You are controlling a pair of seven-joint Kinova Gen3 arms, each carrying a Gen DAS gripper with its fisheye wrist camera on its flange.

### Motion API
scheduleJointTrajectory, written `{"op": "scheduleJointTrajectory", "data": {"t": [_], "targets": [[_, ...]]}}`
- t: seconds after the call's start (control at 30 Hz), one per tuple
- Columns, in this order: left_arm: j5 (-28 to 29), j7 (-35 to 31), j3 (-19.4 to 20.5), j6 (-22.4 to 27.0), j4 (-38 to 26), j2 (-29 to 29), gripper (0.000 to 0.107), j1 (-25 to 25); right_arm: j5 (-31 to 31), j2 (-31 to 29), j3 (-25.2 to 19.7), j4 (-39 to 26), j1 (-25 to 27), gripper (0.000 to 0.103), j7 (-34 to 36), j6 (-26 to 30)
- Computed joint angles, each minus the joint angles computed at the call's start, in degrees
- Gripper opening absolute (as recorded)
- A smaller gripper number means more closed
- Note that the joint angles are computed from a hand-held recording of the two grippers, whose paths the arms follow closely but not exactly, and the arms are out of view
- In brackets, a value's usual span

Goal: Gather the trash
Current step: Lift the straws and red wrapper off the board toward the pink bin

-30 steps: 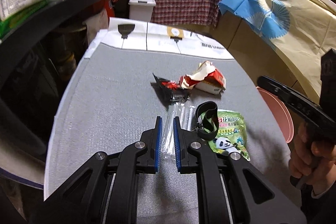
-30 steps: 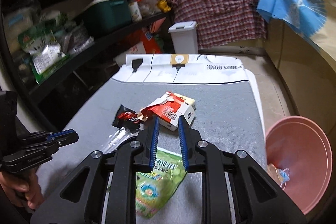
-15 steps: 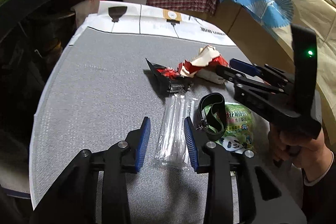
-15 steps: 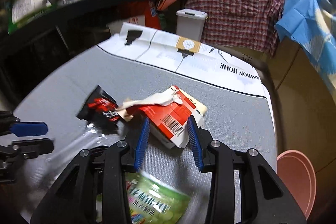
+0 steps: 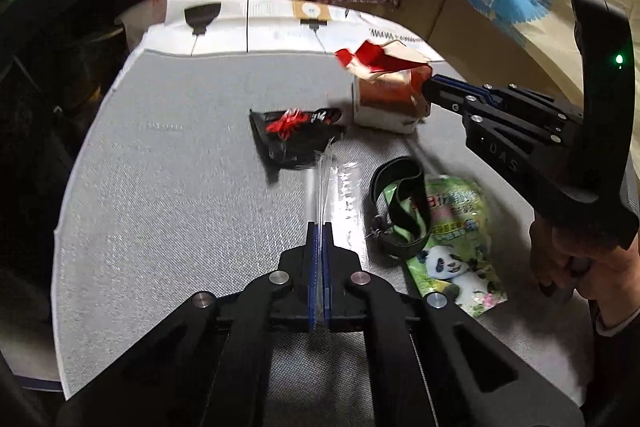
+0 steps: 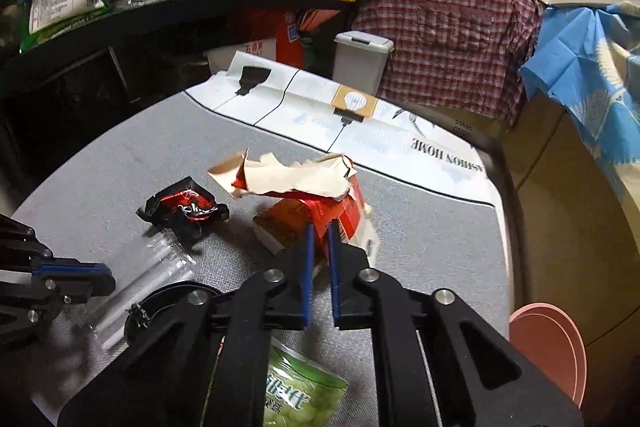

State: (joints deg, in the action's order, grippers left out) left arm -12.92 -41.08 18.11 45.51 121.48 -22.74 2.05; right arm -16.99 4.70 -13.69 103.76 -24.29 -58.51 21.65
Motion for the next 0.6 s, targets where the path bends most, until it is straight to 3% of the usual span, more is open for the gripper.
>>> {"op": "scheduleJointTrajectory", "data": {"t": [0.23,0.6], "targets": [[-1.2,1.49,2.81,2.24,-1.58,-2.65,0.001,-1.12,-8.21,-2.99,1.22,0.21,2.68,0.002,6.38,3.39],[-3.04,3.69,8.32,6.2,-4.65,-6.12,0.001,-3.84,-15.34,-8.13,6.15,0.63,3.09,0.002,11.7,10.84]]}}
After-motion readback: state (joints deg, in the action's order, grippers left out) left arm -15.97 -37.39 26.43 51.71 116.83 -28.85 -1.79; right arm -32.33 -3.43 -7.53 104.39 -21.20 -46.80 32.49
